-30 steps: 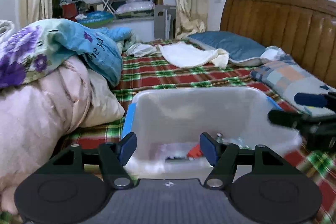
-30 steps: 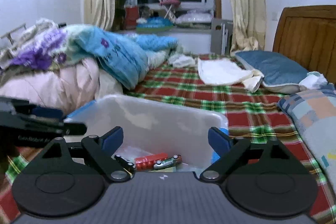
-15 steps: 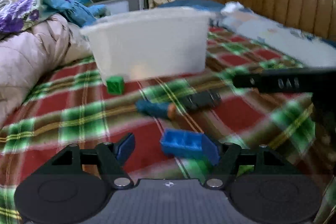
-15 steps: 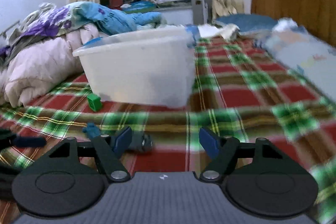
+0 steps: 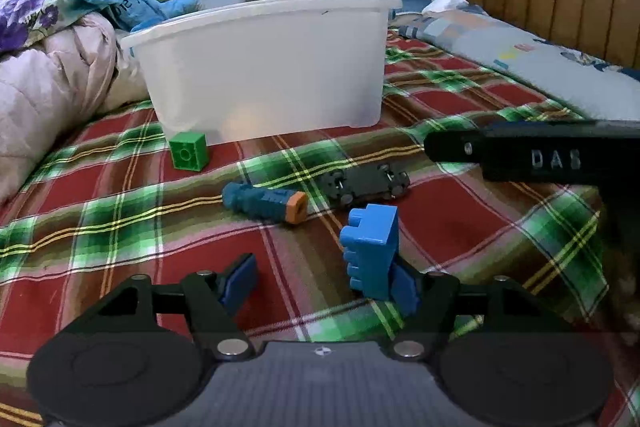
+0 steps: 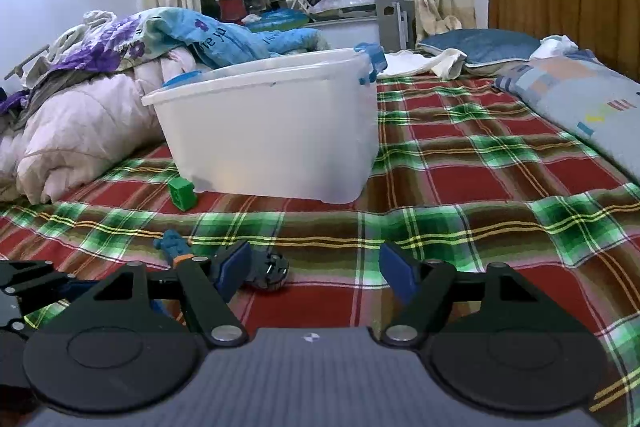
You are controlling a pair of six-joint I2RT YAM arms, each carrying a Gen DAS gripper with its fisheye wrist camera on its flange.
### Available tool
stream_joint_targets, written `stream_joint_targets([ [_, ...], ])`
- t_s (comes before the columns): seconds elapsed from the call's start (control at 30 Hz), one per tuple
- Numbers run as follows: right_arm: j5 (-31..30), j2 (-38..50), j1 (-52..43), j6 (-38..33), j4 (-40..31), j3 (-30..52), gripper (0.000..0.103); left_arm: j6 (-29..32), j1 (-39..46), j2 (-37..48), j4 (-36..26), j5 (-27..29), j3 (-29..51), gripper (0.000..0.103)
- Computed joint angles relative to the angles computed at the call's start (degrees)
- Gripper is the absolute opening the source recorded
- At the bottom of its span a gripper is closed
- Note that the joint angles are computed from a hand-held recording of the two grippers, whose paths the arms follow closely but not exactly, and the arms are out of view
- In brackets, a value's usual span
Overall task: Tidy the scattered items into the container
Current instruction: 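Grasp the blue Lego brick with left gripper while right approaches the black car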
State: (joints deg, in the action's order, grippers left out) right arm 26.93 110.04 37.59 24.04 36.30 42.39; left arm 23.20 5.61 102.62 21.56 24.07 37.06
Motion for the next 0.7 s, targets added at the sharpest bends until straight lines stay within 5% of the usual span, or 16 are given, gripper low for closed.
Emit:
stream_joint_targets([
  [0.2, 0.63, 0.68, 0.07, -0.92, -0.34, 0.60, 0.071, -2.22, 0.07, 2.23, -2.80, 2.84, 4.12, 0.049],
  [0.3, 0.77, 0.45, -0.33, -0.33, -0.40, 0.40, 0.071, -1.69, -0.10, 1.38, -3.27, 3.91, 4.17, 0.050],
  [0.37, 0.72, 0.32, -0.52, -0.03, -0.29, 0.23, 0.071, -1.49, -0.37, 1.30, -2.37, 3.57, 4.02, 0.065],
  [0.7, 1.49, 1.26, 0.35, -1.96, -1.20, 1.37, 0.070, -3.86, 1.77, 8.44, -5.61, 1.87, 11.97, 0.054],
])
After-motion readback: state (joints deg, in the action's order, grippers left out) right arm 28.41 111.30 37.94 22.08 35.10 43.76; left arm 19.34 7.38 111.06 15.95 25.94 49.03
